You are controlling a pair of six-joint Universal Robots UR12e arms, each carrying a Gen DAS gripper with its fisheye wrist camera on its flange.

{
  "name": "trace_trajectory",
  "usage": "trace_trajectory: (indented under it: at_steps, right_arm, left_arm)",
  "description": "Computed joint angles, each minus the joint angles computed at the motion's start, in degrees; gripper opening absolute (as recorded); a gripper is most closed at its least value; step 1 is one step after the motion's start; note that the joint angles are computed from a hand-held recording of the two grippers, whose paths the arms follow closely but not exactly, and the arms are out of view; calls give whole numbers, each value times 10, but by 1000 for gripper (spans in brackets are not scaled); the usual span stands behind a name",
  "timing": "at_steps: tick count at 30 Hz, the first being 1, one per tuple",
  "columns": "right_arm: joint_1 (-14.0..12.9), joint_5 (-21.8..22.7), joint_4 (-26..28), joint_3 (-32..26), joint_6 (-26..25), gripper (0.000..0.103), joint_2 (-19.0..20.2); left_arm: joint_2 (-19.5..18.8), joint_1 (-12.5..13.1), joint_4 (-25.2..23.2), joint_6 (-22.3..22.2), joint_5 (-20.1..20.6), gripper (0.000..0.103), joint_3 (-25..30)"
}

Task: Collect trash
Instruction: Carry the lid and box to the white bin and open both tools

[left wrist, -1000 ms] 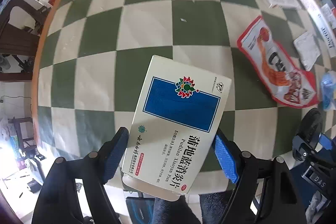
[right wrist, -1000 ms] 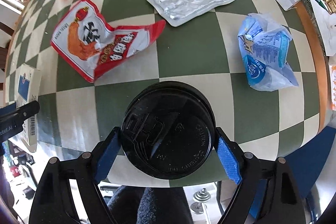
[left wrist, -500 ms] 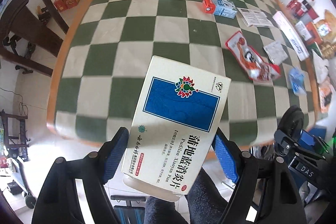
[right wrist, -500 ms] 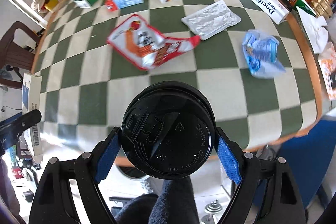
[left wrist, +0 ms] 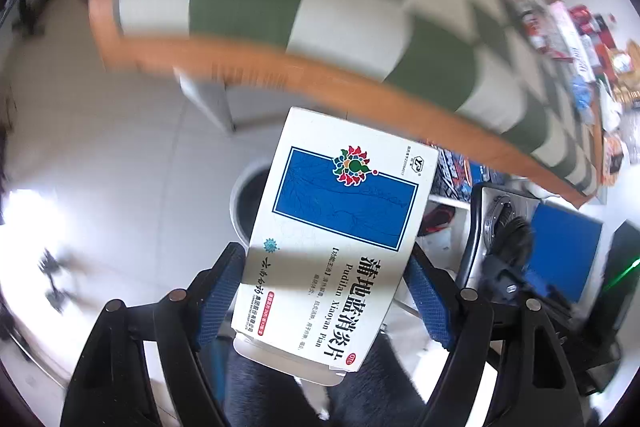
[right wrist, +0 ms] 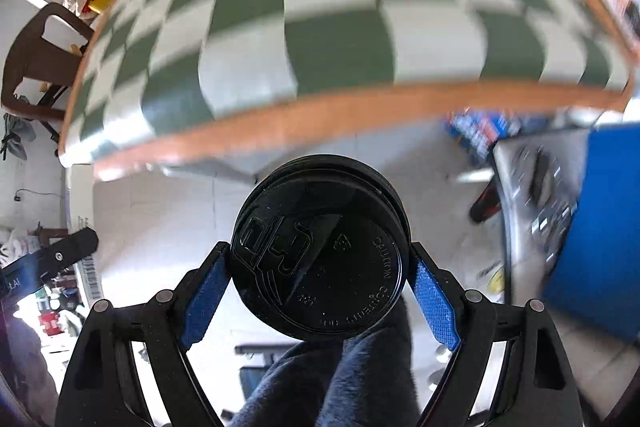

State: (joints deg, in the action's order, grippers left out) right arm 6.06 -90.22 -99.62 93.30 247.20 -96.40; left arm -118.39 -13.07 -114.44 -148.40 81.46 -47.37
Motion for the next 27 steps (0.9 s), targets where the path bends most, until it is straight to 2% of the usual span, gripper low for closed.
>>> trace_trajectory:
  at_steps: [2, 7, 11, 14, 16, 19, 21, 23, 27]
  right_arm:
    - [4, 22, -32, 27, 8, 87, 2]
    - [6, 72, -148, 117, 24, 87, 17]
    - [4, 105, -244, 178, 20, 88, 51]
    - [4, 124, -301, 204, 2, 88, 86]
    - [2, 145, -349, 223, -8, 89, 115]
    - [2, 163, -395, 236, -26, 93, 157]
    - [4, 173, -399, 232, -40, 103, 182]
    - [6, 172, -401, 232, -40, 103, 194]
    - [18, 133, -345, 213, -48, 103, 201]
  left_arm:
    - [1, 5, 2, -13, -15, 78, -33]
    - [-4, 5, 42, -40, -31, 78, -114]
    - [-22, 3, 78, -51, -37, 80, -165]
    - [-30, -1, 126, -48, -9, 83, -203]
    - [-32, -3, 162, -45, 11, 92, -227]
    - [-31, -1, 219, -34, 40, 93, -255]
    - [-27, 1, 252, -22, 55, 103, -272]
    - [-19, 0, 287, -5, 84, 103, -290]
    - [-3, 2, 337, 13, 125, 103, -315]
